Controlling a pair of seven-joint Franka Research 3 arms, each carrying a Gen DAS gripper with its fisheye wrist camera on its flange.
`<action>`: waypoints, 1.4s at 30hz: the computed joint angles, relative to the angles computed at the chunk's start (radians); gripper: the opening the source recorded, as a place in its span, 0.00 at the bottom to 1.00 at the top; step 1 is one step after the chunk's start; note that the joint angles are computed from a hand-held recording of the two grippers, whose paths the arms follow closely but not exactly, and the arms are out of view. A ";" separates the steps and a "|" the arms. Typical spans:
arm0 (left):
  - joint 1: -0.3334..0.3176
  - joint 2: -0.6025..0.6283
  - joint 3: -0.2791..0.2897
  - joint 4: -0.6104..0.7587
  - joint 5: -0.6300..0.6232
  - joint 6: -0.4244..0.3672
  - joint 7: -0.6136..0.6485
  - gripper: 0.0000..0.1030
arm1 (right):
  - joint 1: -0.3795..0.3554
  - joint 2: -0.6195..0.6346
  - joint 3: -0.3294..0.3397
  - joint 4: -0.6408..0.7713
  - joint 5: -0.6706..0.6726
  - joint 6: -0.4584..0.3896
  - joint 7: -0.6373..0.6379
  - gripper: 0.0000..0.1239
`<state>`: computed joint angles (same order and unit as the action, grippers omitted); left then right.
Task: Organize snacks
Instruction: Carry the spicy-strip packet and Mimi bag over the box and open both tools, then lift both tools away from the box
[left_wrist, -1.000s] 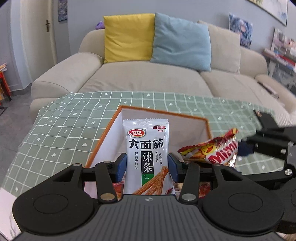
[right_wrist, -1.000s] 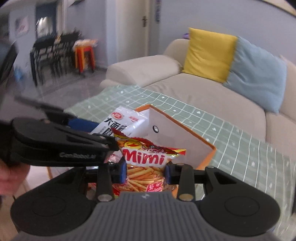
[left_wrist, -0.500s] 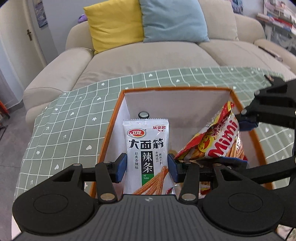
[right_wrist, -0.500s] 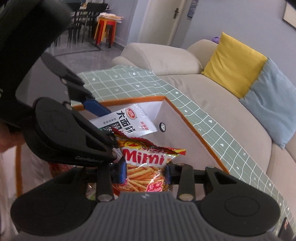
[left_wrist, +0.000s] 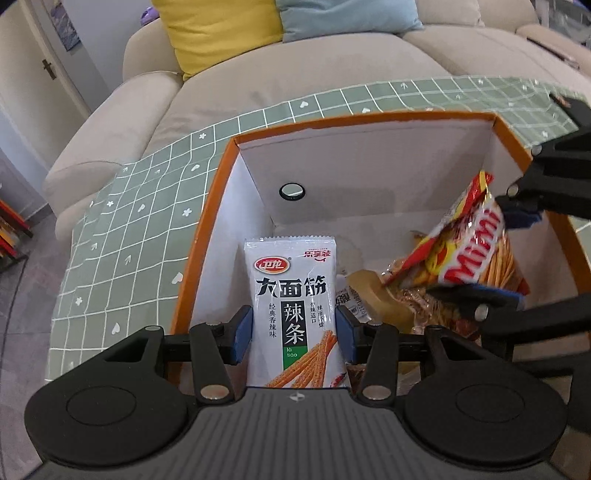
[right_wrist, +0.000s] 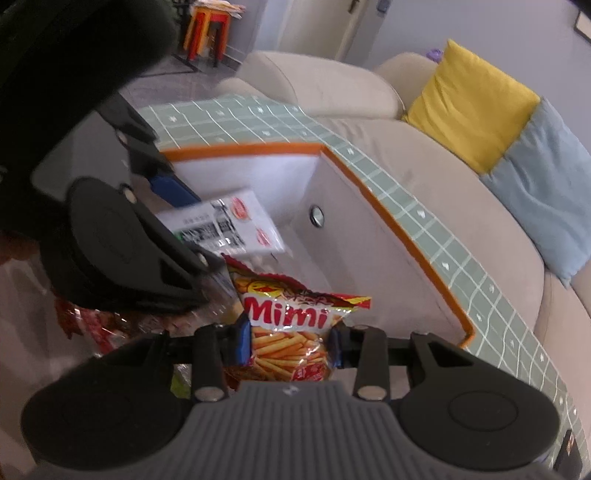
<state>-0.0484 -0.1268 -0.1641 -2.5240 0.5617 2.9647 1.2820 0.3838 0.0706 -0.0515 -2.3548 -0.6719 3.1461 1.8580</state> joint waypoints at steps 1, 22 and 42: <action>0.004 0.001 -0.007 0.005 0.017 -0.013 -0.009 0.53 | -0.009 0.001 0.008 -0.004 0.031 0.008 -0.013 0.30; 0.351 -0.426 -0.300 -0.210 0.162 0.272 -0.434 0.78 | -0.243 -0.268 0.179 -0.165 -0.088 0.068 0.424 0.70; 0.016 -0.880 -0.224 -0.493 -0.108 0.127 -0.485 0.86 | -0.207 -0.982 0.313 -0.620 0.267 -0.140 0.450 0.79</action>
<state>-0.0326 -1.0072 -0.3883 -3.0170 0.4533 3.0918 0.7969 0.1768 -0.9113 0.2614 -2.9747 -0.4048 3.0059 2.3081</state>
